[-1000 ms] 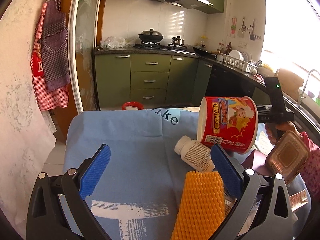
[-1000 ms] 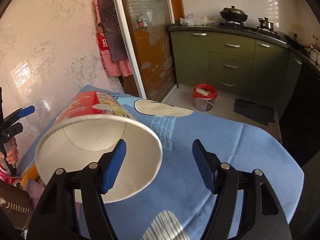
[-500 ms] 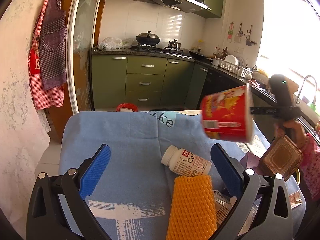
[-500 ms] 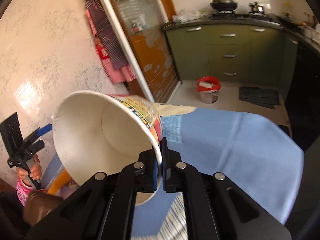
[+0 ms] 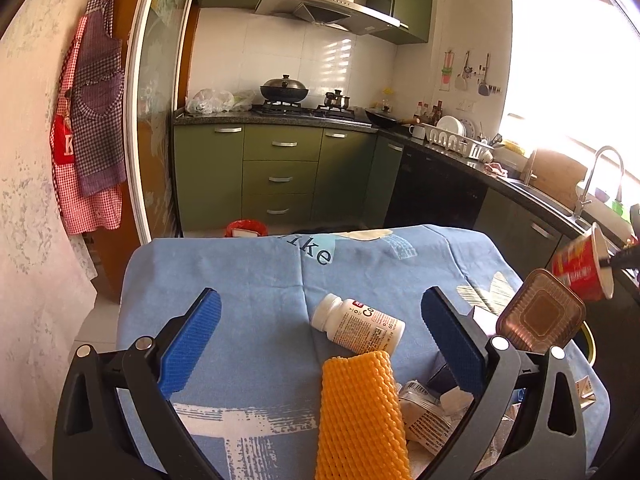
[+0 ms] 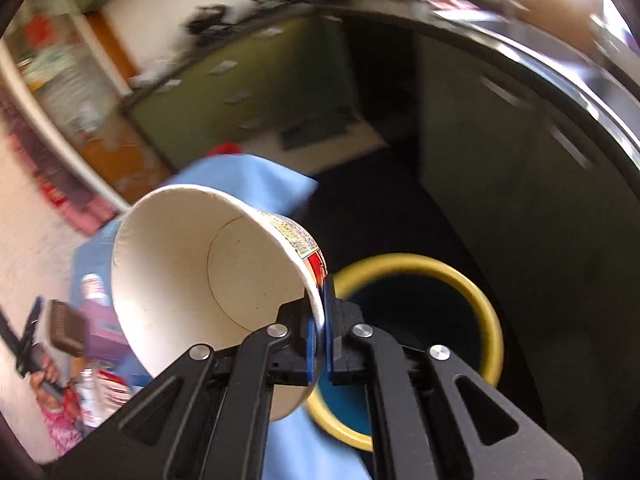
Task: Collect trash
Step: 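Carry the paper cup over the yellow-rimmed bin and open the right gripper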
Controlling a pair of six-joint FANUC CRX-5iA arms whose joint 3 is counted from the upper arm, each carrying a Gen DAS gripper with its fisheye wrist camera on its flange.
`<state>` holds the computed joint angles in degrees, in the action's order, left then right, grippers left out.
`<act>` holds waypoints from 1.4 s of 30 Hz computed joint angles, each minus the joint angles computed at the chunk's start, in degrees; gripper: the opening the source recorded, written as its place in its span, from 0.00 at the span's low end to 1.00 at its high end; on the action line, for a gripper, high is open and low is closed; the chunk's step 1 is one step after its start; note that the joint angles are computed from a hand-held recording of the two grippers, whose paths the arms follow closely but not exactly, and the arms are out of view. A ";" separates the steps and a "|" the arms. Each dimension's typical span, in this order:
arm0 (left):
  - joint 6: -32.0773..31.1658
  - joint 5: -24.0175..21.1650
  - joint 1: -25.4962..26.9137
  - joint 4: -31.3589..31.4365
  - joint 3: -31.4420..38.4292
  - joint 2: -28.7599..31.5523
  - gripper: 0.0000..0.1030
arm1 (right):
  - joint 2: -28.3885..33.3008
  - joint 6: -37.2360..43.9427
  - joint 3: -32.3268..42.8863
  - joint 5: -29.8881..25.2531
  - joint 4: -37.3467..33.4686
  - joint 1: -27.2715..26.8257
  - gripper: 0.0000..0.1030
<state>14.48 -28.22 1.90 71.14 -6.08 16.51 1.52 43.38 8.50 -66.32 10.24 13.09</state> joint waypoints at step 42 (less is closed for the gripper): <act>27.69 -42.94 2.96 -39.88 28.37 8.64 0.77 | -4.31 -2.71 -12.97 3.99 -10.91 -2.21 0.47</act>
